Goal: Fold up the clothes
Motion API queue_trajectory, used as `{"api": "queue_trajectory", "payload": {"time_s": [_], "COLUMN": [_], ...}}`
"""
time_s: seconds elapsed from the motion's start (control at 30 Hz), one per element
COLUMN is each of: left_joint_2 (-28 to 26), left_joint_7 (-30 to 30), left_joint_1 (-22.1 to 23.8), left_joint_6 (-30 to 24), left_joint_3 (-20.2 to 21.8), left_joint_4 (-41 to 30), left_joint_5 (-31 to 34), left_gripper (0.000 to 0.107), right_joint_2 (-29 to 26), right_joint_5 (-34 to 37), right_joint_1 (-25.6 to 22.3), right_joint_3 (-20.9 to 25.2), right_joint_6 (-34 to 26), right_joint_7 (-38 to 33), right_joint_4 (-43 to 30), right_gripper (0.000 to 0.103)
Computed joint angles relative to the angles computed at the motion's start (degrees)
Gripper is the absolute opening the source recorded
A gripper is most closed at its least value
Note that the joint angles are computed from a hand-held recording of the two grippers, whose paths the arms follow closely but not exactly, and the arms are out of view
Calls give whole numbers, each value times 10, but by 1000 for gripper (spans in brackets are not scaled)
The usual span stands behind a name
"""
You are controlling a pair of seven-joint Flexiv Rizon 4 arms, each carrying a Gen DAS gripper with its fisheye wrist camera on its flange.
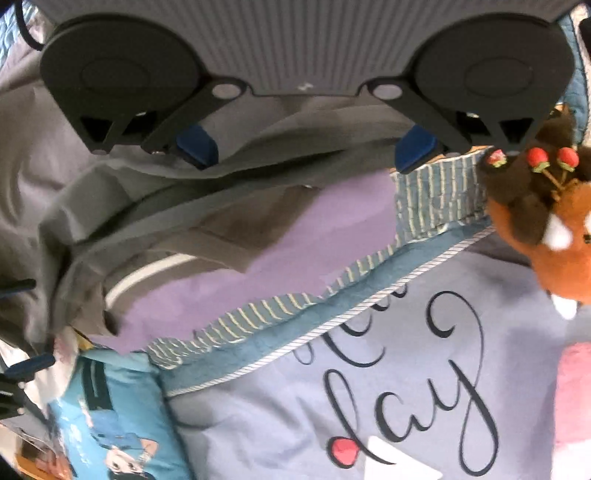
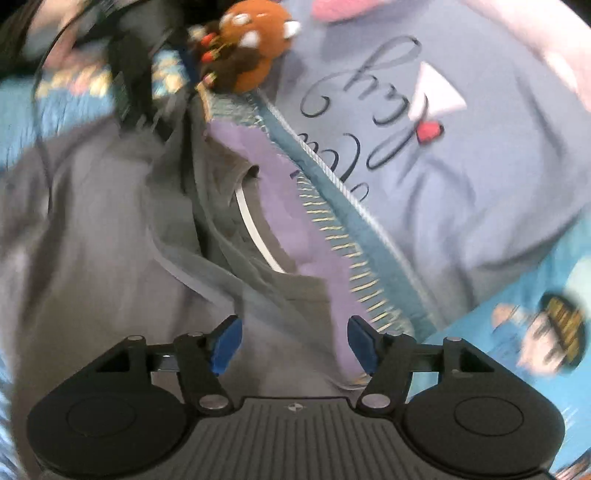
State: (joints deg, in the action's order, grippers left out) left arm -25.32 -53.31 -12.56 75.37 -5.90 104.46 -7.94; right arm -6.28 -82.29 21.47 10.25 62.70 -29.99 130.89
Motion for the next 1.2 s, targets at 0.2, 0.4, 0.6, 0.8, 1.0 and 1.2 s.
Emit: {"api": "queue_trajectory", "payload": {"time_s": [0.2, 0.4, 0.6, 0.8, 1.0, 1.2], "left_joint_2": [24, 0, -40, -68, -84, -23], "left_joint_7": [139, 96, -30, -166, -304, -225], "left_joint_1": [33, -34, -100, -168, -219, -140], "left_joint_6": [61, 79, 101, 91, -9, -65], "left_joint_3": [-44, 31, 130, 235, 304, 179], "left_joint_4": [60, 36, -12, -60, -128, -91], "left_joint_5": [11, 61, 98, 163, 180, 158], "left_gripper": [103, 103, 103, 103, 103, 103], "right_joint_2": [-22, -27, -20, -13, -1, 28], "right_joint_5": [-71, -22, 149, 188, 73, -104], "right_joint_1": [6, 7, 1, 6, -37, -105], "right_joint_3": [-1, -5, -1, -18, -41, -44], "right_joint_6": [-14, -5, -9, -27, 21, 169], "right_joint_7": [-167, -179, -126, -25, 99, 117], "right_joint_4": [-4, -26, -44, -41, -20, 8], "right_gripper": [60, 7, 8, 21, 23, 48]}}
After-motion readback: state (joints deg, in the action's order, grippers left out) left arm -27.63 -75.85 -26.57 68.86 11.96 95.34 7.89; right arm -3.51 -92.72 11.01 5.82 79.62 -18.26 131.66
